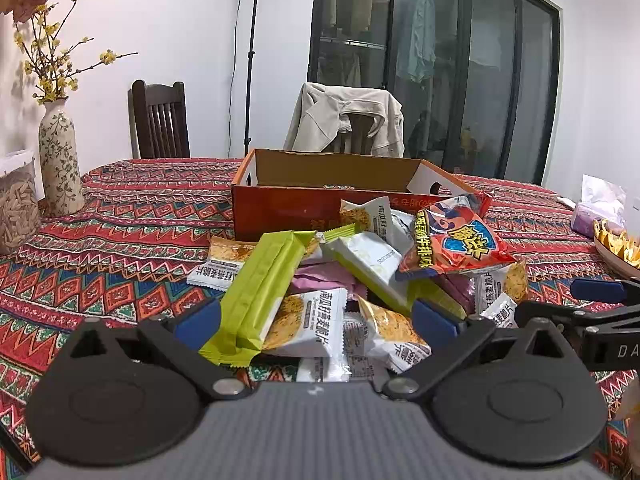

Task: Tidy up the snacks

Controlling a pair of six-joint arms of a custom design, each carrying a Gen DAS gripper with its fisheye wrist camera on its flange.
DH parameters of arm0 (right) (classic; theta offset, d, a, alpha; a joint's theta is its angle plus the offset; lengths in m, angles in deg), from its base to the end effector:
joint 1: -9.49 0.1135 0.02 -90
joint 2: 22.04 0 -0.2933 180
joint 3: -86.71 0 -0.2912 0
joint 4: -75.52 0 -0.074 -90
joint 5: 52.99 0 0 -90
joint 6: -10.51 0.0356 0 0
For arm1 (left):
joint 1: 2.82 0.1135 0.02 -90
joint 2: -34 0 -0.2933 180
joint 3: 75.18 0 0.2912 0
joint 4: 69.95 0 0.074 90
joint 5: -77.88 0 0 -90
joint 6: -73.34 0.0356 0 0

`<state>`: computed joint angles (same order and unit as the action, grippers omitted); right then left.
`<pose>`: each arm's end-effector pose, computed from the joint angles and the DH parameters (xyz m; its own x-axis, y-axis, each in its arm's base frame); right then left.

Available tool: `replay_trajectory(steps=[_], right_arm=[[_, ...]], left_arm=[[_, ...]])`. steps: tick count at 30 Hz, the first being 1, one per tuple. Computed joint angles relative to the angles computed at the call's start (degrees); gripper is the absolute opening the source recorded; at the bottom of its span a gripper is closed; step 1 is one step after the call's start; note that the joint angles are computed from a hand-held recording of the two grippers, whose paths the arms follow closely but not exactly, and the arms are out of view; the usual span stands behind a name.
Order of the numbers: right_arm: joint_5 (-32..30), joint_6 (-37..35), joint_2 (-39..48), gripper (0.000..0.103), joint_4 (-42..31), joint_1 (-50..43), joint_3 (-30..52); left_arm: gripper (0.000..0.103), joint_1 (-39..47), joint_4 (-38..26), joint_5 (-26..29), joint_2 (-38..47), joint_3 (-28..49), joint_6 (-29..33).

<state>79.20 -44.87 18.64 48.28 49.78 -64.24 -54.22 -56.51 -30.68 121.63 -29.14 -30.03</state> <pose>0.1382 0.0858 0.1830 -0.4395 0.1792 -0.8802 0.2059 0.9739 0.0955 0.2089 -0.2435 0.1624 -0.4172 0.1712 -0.8925 0.4824 0.8740 -0.0578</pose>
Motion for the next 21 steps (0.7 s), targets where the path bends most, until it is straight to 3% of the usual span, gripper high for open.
replay_trajectory(steps=[21], right_arm=[[0.1,0.7,0.1,0.103,-1.0,0.4,0.4]], left_arm=[[0.103,-0.2,0.0,-0.2,0.1,0.1,0.0]])
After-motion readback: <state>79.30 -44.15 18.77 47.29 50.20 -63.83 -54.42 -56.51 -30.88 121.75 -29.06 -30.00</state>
